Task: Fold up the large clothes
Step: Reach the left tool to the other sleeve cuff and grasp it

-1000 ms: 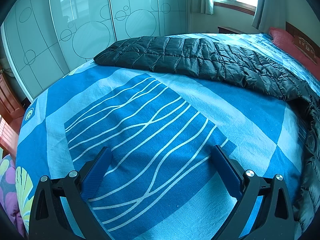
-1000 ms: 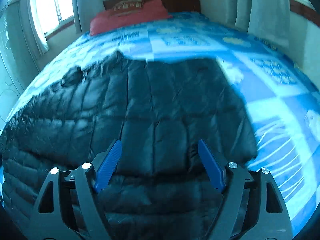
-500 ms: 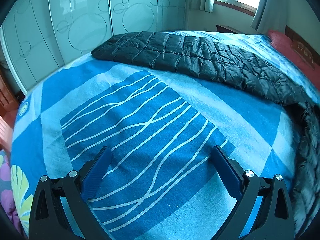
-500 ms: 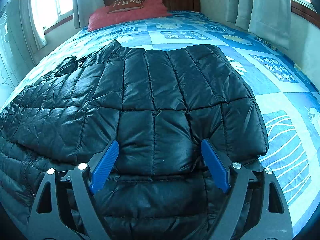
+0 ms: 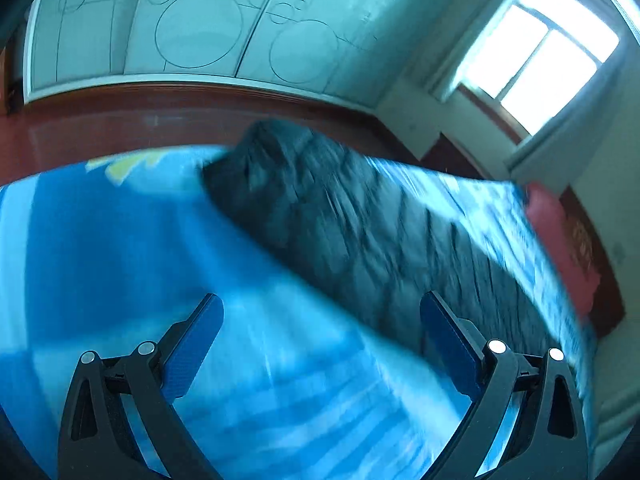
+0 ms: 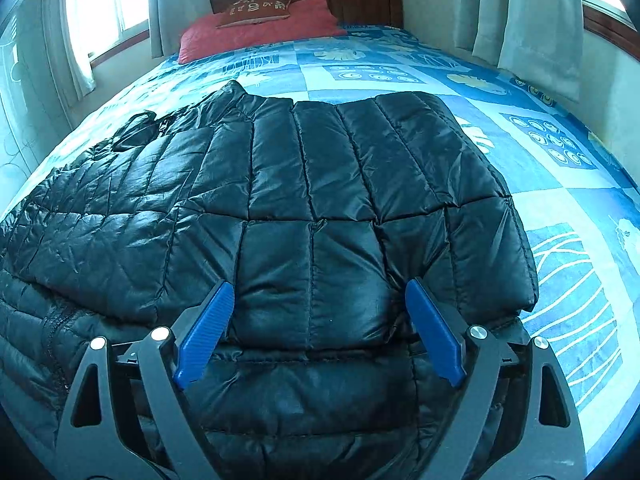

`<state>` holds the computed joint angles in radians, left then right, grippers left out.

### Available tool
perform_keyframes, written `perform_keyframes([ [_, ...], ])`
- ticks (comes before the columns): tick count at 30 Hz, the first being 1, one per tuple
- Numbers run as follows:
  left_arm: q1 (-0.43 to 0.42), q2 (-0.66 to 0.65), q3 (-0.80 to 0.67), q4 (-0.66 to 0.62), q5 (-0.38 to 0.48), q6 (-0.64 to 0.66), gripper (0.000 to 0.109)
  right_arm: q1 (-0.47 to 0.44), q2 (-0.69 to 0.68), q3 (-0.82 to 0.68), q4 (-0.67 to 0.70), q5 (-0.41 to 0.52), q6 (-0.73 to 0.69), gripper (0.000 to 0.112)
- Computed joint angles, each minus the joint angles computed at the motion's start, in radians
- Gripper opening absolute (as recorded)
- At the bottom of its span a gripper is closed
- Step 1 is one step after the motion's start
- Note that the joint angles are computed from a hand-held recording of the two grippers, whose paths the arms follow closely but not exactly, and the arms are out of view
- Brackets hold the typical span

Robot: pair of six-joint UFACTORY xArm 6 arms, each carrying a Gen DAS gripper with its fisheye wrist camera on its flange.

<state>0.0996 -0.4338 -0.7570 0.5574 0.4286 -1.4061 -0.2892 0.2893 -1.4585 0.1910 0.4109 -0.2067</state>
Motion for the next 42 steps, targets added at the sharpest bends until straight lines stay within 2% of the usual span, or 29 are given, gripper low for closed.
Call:
perform_keyframes([
  [4, 0.099, 0.052, 0.02, -0.105, -0.178, 0.095, 0.097, 0.001, -0.002, 0.005, -0.01, -0.007, 0.006, 0.087],
  [7, 0.127, 0.061, 0.028, -0.136, -0.242, 0.1, 0.097, 0.0, -0.003, 0.006, -0.008, -0.008, 0.003, 0.087],
  [8, 0.131, 0.062, 0.028, -0.124, -0.249, 0.078, 0.093, 0.0, -0.005, 0.008, -0.013, -0.01, 0.006, 0.087],
  [9, 0.133, 0.062, 0.023, -0.106, -0.238, 0.05, 0.08, 0.0, -0.004, 0.007, -0.012, -0.01, 0.004, 0.087],
  [14, 0.142, 0.061, 0.026, -0.067, -0.235, -0.002, 0.063, -0.002, -0.007, 0.012, -0.022, -0.017, 0.01, 0.087],
  [16, 0.142, 0.075, 0.008, -0.049, -0.225, -0.025, 0.049, -0.002, -0.007, 0.012, -0.015, -0.016, 0.005, 0.087],
  [17, 0.141, 0.079, 0.009, -0.082, -0.232, -0.005, 0.036, -0.002, -0.007, 0.012, -0.014, -0.016, 0.003, 0.087],
  [18, 0.141, 0.075, 0.02, -0.122, -0.242, 0.008, 0.031, -0.003, -0.007, 0.012, -0.013, -0.017, 0.002, 0.087],
  [20, 0.157, 0.078, 0.036, -0.178, -0.27, 0.041, 0.031, -0.004, -0.006, 0.01, -0.01, -0.016, -0.001, 0.087],
  [22, 0.163, 0.088, 0.025, -0.117, -0.273, -0.016, 0.034, -0.002, -0.007, 0.012, -0.013, -0.016, 0.002, 0.087],
  [26, 0.18, 0.084, 0.061, -0.115, -0.401, -0.079, 0.066, -0.003, -0.006, 0.01, -0.011, -0.016, -0.001, 0.087],
  [27, 0.167, 0.072, 0.058, -0.141, -0.383, -0.087, 0.069, -0.003, -0.006, 0.011, -0.012, -0.017, 0.001, 0.087],
  [29, 0.162, 0.032, 0.08, -0.108, -0.373, -0.174, 0.076, -0.002, -0.007, 0.012, -0.012, -0.018, 0.001, 0.087],
  [31, 0.164, 0.02, 0.098, -0.042, -0.402, -0.271, 0.077, -0.003, -0.006, 0.011, -0.011, -0.017, 0.0, 0.087],
  [36, 0.176, 0.097, 0.008, 0.086, -0.348, -0.31, 0.076, -0.004, -0.004, 0.005, -0.007, -0.014, -0.002, 0.087],
  [37, 0.179, 0.109, 0.0, 0.081, -0.348, -0.299, 0.072, -0.003, -0.005, 0.007, -0.008, -0.015, 0.0, 0.087],
  [39, 0.168, 0.123, -0.019, 0.027, -0.29, -0.245, 0.038, -0.003, -0.004, 0.004, -0.009, -0.017, 0.002, 0.087],
  [41, 0.171, 0.128, -0.017, -0.004, -0.275, -0.21, 0.019, -0.004, -0.002, 0.001, -0.012, -0.019, 0.005, 0.087],
  [42, 0.173, 0.129, -0.016, -0.003, -0.277, -0.194, 0.014, -0.002, -0.003, 0.004, -0.018, -0.022, 0.012, 0.087],
])
